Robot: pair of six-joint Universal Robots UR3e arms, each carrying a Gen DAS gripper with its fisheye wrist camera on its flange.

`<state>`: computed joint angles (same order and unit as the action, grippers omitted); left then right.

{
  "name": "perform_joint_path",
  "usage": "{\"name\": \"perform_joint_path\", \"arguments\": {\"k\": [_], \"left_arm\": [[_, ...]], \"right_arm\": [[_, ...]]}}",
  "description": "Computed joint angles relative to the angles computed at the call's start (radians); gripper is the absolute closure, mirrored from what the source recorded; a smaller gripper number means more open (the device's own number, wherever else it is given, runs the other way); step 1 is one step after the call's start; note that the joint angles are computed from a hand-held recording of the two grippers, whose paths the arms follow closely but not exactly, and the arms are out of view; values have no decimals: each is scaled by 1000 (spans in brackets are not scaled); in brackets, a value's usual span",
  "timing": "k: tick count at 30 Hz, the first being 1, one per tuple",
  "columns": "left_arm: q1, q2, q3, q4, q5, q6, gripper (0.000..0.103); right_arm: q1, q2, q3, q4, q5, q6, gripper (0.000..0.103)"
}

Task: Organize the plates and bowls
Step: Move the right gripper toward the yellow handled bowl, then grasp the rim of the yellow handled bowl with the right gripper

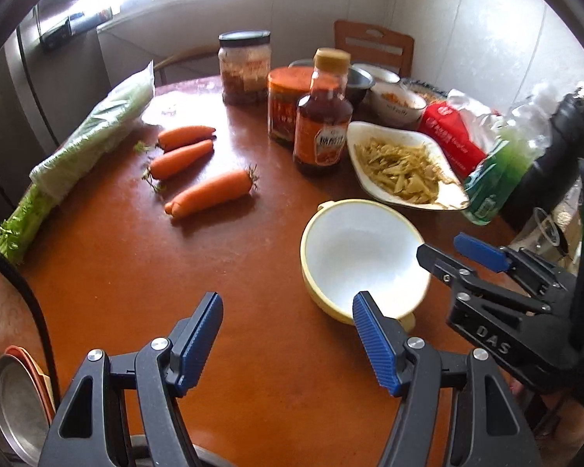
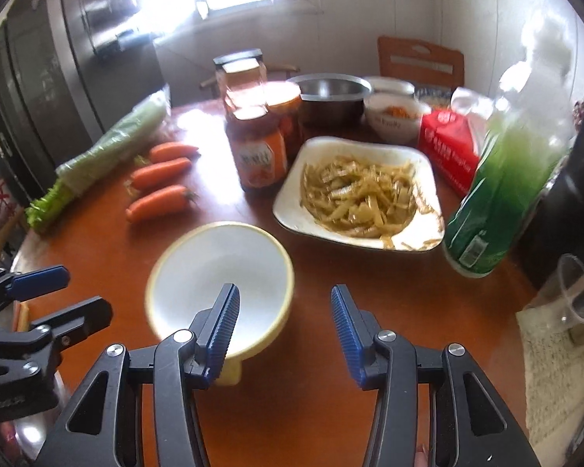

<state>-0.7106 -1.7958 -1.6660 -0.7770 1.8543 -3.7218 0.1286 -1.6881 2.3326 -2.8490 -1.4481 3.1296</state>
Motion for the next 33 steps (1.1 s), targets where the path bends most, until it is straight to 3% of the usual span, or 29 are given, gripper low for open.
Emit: {"name": "perform_joint_path", "arguments": {"k": [2,9,16,28,33], "left_arm": [[8,-24,11,5,-9,1,34],[44,-91,58,-16,-31,10,34],[73,-84,37,-48,-29,-14,34],[140,48,-169,-5,-46,-16,34],[199,119,-285,75,-155,22,34]], "right_arm": [[10,69,-25,-17,-22,-9,62],[-7,184,-72,-51,55,-50,83],[89,217,-93,-71,38,-58,83],[209,233,-97,-88,50,28,83],[241,211,-76,-91,38,62,82]]}}
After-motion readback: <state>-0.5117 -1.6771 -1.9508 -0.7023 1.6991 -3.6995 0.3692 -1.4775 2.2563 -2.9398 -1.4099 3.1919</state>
